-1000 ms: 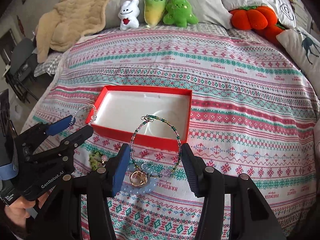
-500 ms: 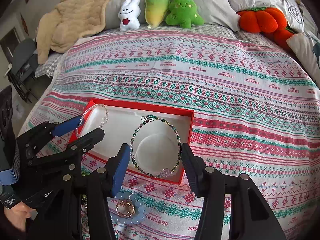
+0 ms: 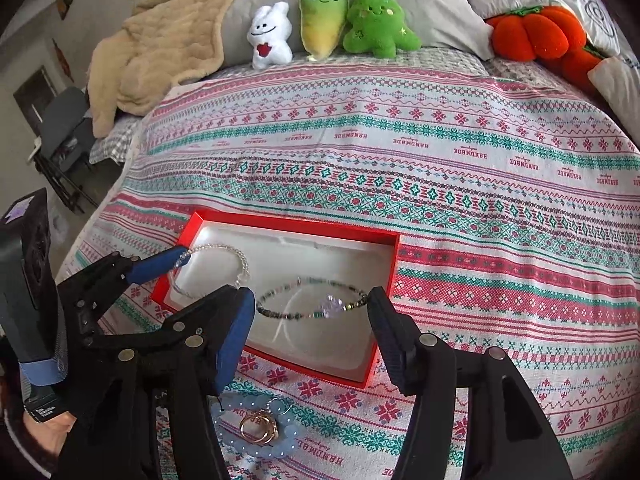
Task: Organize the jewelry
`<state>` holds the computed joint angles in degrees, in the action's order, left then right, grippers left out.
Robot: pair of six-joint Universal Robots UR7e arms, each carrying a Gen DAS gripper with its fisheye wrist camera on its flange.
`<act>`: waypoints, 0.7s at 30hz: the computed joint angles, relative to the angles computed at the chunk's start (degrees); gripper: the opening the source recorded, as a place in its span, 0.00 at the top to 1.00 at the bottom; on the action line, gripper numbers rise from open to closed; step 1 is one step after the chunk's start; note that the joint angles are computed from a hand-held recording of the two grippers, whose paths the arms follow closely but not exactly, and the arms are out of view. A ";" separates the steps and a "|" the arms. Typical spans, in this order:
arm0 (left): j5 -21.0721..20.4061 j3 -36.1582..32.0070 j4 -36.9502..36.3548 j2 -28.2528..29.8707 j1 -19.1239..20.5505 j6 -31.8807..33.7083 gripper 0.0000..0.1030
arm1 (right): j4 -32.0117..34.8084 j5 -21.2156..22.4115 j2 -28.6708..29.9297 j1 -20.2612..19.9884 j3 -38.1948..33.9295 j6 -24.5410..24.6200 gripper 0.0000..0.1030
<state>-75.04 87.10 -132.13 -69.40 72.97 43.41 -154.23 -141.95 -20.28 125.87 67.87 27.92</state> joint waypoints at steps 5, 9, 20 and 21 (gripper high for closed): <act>0.92 0.64 0.50 -1.12 -0.52 0.51 0.27 | 0.58 -1.03 -0.61 0.68 0.45 1.36 0.39; 2.79 1.87 -0.16 -2.60 -1.16 1.15 0.21 | 3.93 -2.08 -1.09 1.50 0.45 4.19 0.39; 8.17 -0.89 9.28 -4.43 -1.20 -8.62 0.08 | 26.61 -5.92 -2.53 4.68 -0.71 23.56 0.38; 8.78 -1.32 10.87 -4.49 -1.12 -10.00 0.07 | 27.40 -5.33 -2.85 4.71 -0.40 25.26 0.38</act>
